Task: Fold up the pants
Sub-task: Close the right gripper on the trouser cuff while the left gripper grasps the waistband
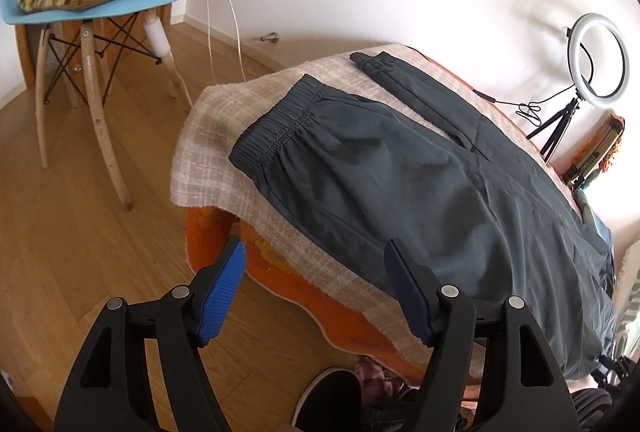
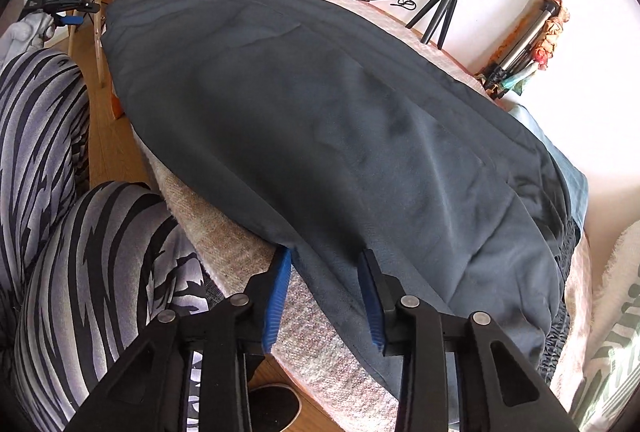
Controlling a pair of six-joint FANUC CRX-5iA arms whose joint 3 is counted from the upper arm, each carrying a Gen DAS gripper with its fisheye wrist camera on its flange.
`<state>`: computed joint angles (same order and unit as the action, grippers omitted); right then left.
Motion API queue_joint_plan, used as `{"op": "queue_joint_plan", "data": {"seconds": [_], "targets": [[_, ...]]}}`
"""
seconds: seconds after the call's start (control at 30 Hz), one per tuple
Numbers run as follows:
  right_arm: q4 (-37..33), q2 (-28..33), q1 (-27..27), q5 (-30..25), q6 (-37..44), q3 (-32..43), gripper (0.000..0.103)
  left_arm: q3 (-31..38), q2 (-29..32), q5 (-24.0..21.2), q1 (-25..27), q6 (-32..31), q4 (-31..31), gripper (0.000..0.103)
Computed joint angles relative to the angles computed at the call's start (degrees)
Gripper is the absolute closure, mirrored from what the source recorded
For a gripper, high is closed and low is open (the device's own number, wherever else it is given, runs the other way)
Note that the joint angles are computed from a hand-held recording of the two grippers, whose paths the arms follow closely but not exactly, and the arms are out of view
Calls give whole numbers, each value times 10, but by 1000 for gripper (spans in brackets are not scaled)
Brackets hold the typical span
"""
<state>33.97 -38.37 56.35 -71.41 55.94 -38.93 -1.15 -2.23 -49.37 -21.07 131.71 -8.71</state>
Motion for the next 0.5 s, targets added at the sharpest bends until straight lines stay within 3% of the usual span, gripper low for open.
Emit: {"op": "queue_joint_plan", "data": {"seconds": [0.2,0.3,0.47,0.5], "targets": [[24,15,2,-3,-19,14,92,-42,9,61,48,-55,89,31],[38,24,-1,-6,-30,24,95,-48,15,75,62,-58,104,31],[50,41,-12,-7,-32,37,96,-97,7,138,83,-67,177,32],[53,44,-12,-8,-32,39,96,-97,6,142,82,-58,173,36]]}}
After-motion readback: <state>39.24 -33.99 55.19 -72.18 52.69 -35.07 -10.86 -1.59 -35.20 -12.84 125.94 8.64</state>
